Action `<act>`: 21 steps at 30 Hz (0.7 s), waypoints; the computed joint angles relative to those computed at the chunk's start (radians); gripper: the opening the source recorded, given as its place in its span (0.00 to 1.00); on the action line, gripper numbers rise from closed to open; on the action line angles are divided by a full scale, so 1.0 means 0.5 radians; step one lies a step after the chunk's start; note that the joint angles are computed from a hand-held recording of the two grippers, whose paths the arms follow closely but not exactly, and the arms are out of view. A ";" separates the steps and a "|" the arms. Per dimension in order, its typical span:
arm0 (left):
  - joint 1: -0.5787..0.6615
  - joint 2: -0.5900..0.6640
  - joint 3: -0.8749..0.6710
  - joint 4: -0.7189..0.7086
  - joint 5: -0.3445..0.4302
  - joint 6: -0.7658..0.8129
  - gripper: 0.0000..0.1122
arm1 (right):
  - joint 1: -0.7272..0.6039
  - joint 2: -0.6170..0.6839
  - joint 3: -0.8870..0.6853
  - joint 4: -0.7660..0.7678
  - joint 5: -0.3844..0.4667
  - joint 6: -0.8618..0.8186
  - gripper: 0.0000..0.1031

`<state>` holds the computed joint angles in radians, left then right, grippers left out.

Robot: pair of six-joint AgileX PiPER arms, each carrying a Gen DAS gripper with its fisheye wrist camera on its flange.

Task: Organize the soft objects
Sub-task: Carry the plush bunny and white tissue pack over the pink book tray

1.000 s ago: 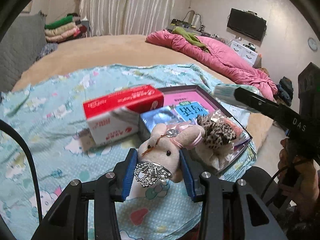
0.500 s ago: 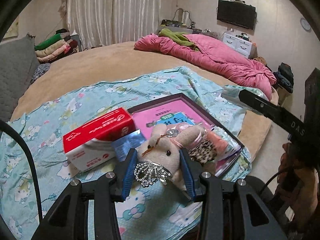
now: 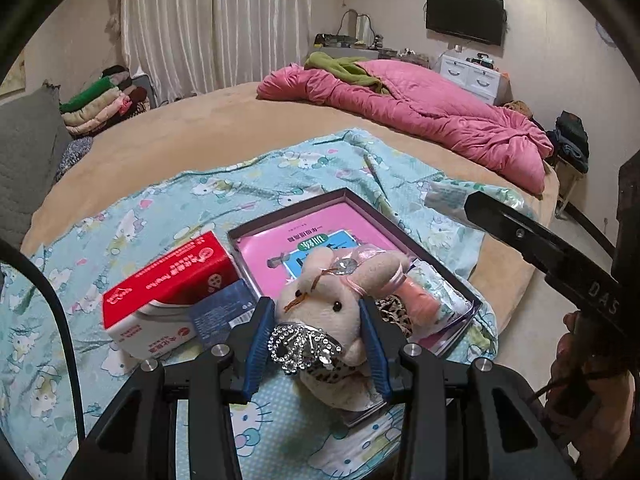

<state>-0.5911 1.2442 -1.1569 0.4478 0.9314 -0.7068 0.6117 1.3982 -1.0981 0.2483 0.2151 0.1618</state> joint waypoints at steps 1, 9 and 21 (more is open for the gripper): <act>0.011 0.018 0.003 -0.015 -0.015 0.003 0.38 | -0.009 0.005 0.001 0.071 0.003 -0.068 0.56; 0.101 0.147 0.044 -0.117 -0.124 0.035 0.38 | -0.066 0.026 0.039 0.324 -0.027 -0.335 0.56; 0.152 0.247 0.000 -0.191 -0.198 0.069 0.38 | -0.206 0.018 0.117 0.458 -0.057 -0.481 0.56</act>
